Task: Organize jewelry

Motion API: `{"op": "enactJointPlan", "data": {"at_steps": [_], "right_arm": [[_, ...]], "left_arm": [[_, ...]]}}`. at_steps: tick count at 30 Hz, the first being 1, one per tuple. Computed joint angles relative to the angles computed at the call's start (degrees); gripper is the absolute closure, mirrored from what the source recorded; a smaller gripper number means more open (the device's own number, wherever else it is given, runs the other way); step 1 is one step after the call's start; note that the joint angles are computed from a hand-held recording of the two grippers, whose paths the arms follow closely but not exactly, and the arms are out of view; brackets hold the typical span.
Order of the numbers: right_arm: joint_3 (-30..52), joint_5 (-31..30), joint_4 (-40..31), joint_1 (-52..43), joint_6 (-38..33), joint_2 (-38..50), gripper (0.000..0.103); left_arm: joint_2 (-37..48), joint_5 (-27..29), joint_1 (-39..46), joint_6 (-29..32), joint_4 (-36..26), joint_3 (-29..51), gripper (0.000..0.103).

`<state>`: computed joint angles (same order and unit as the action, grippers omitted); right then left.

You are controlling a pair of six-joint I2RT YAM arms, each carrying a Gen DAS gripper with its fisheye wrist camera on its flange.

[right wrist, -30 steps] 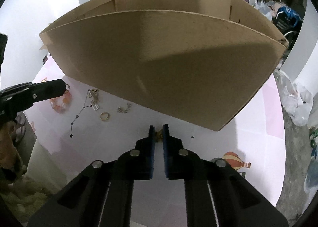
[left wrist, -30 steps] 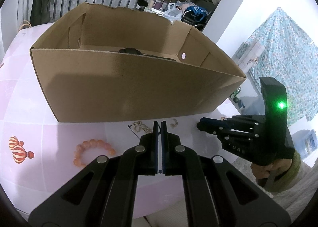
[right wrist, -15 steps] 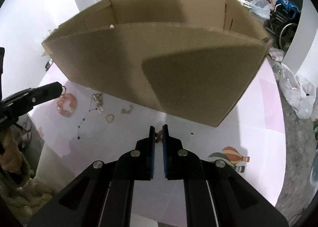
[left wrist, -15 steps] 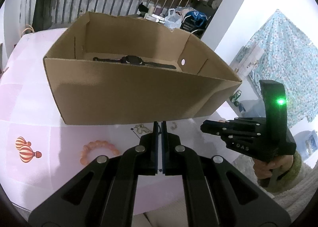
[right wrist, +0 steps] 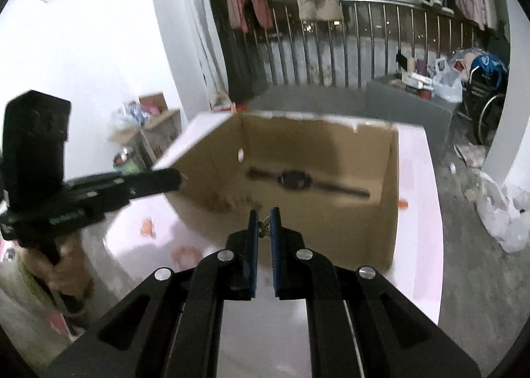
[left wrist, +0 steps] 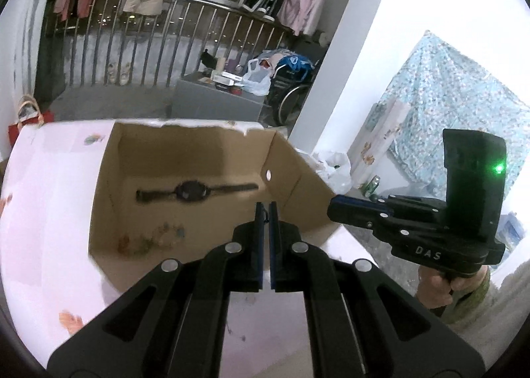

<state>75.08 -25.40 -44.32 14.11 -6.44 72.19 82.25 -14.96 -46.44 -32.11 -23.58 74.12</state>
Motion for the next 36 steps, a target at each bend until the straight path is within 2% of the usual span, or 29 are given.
{"op": "enactJointPlan", "data": {"at_steps": [4, 9, 11, 13, 19, 23, 28, 36], "right_arm": [[5.61, -0.13, -0.55, -0.3, 2.08, 8.68, 0.096], [9.66, 2.63, -1.94, 0.36, 4.51, 15.94, 0.095], [10.16, 3.34, -1.4, 0.24, 4.54, 17.08, 0.095], [10.11, 3.23, -0.85, -0.12, 5.14, 17.83, 0.095], [9.64, 1.31, 0.09, -1.76, 6.24, 17.52, 0.093], [8.47, -0.06, 1.17, -2.93, 6.58, 15.76, 0.093], [4.09, -3.05, 3.45, -5.19, 6.73, 10.87, 0.086], [-6.87, -11.97, 3.1, -9.95, 0.08, -2.07, 0.083]], "left_arm": [[8.99, 8.17, 6.39, 0.56, -3.22, 8.7, 0.101], [17.54, 14.27, 10.87, 0.21, -5.97, 15.29, 0.101], [18.77, 16.22, 12.06, 0.32, -5.77, 15.63, 0.097], [19.44, 16.93, 12.75, -0.17, -5.64, 15.57, 0.082], [18.39, 19.61, 14.7, -2.84, -2.24, 11.32, 0.074], [16.65, 19.33, 15.39, -4.01, -0.57, 8.83, 0.072], [12.43, 16.98, 15.05, -4.54, 0.82, 5.01, 0.068], [-2.32, 6.18, 10.16, -4.87, 1.76, -8.03, 0.06]]}}
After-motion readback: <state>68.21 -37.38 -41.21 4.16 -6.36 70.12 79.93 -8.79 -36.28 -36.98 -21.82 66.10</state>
